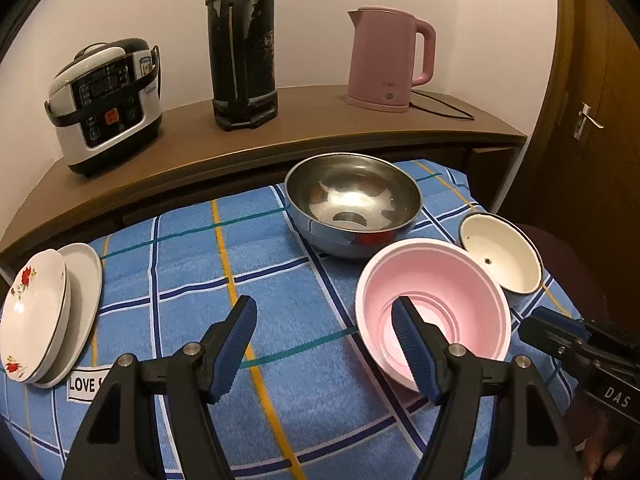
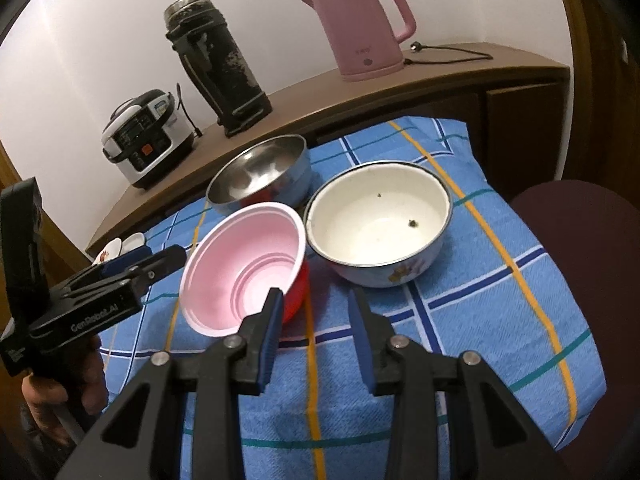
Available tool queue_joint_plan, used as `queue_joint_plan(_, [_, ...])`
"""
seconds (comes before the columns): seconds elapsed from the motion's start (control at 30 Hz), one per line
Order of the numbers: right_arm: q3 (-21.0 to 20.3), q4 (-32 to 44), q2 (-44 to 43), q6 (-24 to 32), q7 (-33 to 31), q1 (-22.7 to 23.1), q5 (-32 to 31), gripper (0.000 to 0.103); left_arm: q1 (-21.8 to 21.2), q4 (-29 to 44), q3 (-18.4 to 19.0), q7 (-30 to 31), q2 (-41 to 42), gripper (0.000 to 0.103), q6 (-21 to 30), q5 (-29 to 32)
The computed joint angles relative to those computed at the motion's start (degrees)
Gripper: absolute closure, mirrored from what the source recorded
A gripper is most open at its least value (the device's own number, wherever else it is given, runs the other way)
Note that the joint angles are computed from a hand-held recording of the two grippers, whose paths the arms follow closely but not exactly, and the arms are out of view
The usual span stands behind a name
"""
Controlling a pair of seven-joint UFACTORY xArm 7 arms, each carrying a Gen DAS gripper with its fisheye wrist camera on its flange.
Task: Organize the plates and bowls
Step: 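Close both grippers on the rim of the pink-and-red bowl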
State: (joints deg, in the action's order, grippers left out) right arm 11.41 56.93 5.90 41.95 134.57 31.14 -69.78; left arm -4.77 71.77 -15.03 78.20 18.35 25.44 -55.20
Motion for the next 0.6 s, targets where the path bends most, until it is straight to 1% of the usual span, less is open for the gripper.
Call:
queue_joint_plan(0.17, [-0.8,0.5,1.0,-3.7,3.6,-0.9,-2.4,0.068,-0.4,1.5,0.2,-1.9,1.0,0.031,2.7,2.5])
queue_joint_plan(0.3, [-1.7,1.5,2.9,-5.7,5.1,-1.0,-3.5,0.069,-1.0,1.3,-0.1,-1.8,1.4,0.031,1.7,3.8])
queue_joint_plan(0.37, [-2.3,1.6,3.2,-7.3,6.8,-1.0,-5.0,0.070,-1.1,1.3,-0.2,-2.1,1.7,0.031,1.3,4.5])
queue_joint_plan(0.4, [-2.4,1.7,3.4,-7.3,7.0,-1.0,-5.3,0.071,-1.1,1.4,-0.3,-2.5,1.9,0.031,1.4,4.9])
queue_joint_plan(0.47, [-2.4,2.4,3.8,-6.8,5.9,-0.8,-4.9,0.077,-1.0,1.7,-0.5,-3.1,2.4,0.031,1.2,5.3])
queue_joint_plan(0.53, [-2.7,3.2,4.4,-7.0,4.9,-0.9,-4.5,0.081,-0.9,2.0,-0.9,-3.4,2.8,0.038,1.2,5.5])
queue_joint_plan(0.57, [-2.9,3.4,4.7,-7.2,4.9,-0.8,-4.6,0.083,-1.0,2.4,-0.9,-3.9,3.0,0.047,1.6,6.0])
queue_joint_plan(0.6, [-3.0,3.8,5.0,-7.0,4.7,-0.7,-4.5,0.083,-1.1,2.7,-0.9,-4.6,3.3,0.053,2.0,6.6])
